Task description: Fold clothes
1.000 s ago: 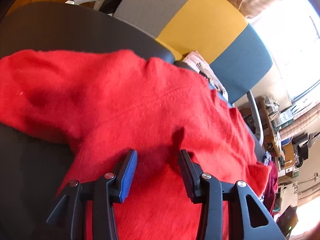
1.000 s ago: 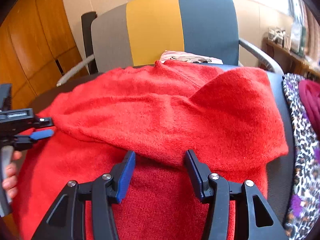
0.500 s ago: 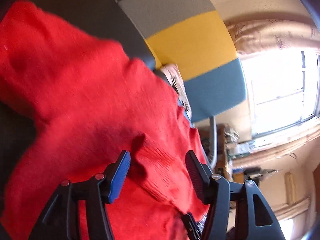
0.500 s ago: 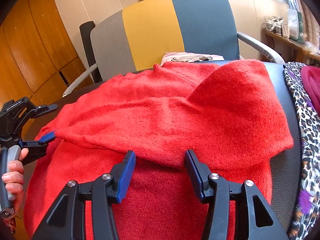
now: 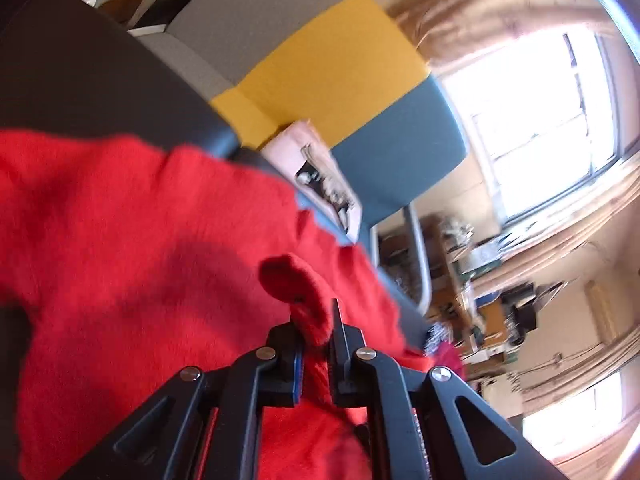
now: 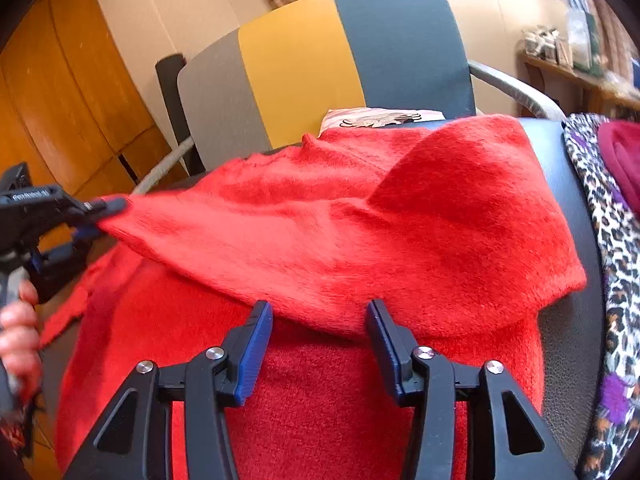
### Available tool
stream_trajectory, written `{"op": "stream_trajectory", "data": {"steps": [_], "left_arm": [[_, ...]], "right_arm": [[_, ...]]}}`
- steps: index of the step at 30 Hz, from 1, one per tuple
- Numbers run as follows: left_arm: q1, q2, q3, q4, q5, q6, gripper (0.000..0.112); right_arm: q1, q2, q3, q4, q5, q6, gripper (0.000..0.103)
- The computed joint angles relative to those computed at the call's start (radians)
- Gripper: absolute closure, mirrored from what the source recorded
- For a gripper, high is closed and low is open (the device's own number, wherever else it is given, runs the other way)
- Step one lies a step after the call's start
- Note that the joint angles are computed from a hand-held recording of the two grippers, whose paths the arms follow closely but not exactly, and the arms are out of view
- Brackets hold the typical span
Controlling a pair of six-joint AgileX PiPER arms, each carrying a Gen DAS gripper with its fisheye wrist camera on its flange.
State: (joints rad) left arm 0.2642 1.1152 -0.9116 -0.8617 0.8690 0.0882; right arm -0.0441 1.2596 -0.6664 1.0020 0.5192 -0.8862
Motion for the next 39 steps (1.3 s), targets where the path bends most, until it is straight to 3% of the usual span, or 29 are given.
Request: {"op": "stream_trajectory", "data": {"steps": [2, 5, 7, 10, 12, 16, 17, 19, 22, 24, 25, 26, 30, 36, 39], "left_arm": [[0.013, -0.020, -0.001, 0.067, -0.020, -0.020, 0.105], [0.113, -0.068, 0.051, 0.028, -0.049, 0.009, 0.112], [0.186, -0.043, 0.056, -0.010, 0.006, 0.054, 0.112], [0.257, -0.005, 0.074, -0.075, 0.095, 0.166, 0.112], [0.230, -0.006, 0.090, -0.051, 0.113, 0.180, 0.112], [0.071, 0.029, 0.099, 0.058, 0.056, 0.067, 0.086], [0.053, 0.042, 0.107, 0.058, 0.052, 0.051, 0.084], [0.048, 0.059, 0.141, -0.007, 0.054, 0.068, 0.084], [0.031, 0.052, 0.199, -0.125, 0.014, 0.135, 0.074], [-0.021, 0.049, 0.200, -0.118, -0.028, 0.120, 0.074], [-0.058, 0.047, 0.186, -0.080, -0.052, 0.095, 0.084], [-0.094, 0.047, 0.169, -0.035, -0.075, 0.065, 0.104], [-0.144, 0.021, 0.068, 0.045, -0.107, -0.006, 0.104], [-0.019, -0.007, -0.007, 0.122, -0.146, -0.048, 0.104], [0.033, 0.031, 0.039, 0.151, -0.181, -0.047, 0.104]], "right_arm": [[-0.001, -0.006, 0.009, 0.016, -0.023, 0.044, 0.059], [-0.030, -0.005, 0.011, 0.046, 0.002, 0.028, 0.061], [-0.041, -0.039, 0.031, 0.080, -0.007, 0.002, 0.059], [-0.117, -0.115, 0.086, 0.259, 0.048, -0.176, 0.047], [-0.163, -0.141, 0.101, 0.286, 0.084, -0.189, 0.047], [-0.230, -0.115, 0.097, 0.244, 0.148, -0.111, 0.046], [-0.261, -0.108, 0.102, 0.266, 0.183, -0.135, 0.045], [-0.348, -0.101, 0.121, 0.343, 0.286, -0.234, 0.045], [-0.456, -0.102, 0.161, 0.446, 0.426, -0.374, 0.045], [-0.451, -0.098, 0.162, 0.460, 0.443, -0.395, 0.045], [-0.443, -0.096, 0.160, 0.464, 0.446, -0.401, 0.045], [-0.425, -0.094, 0.154, 0.456, 0.434, -0.392, 0.045], [-0.428, -0.096, 0.154, 0.458, 0.440, -0.391, 0.045], [-0.458, -0.076, 0.159, 0.466, 0.458, -0.373, 0.045], [-0.402, -0.066, 0.133, 0.420, 0.385, -0.302, 0.045]]}}
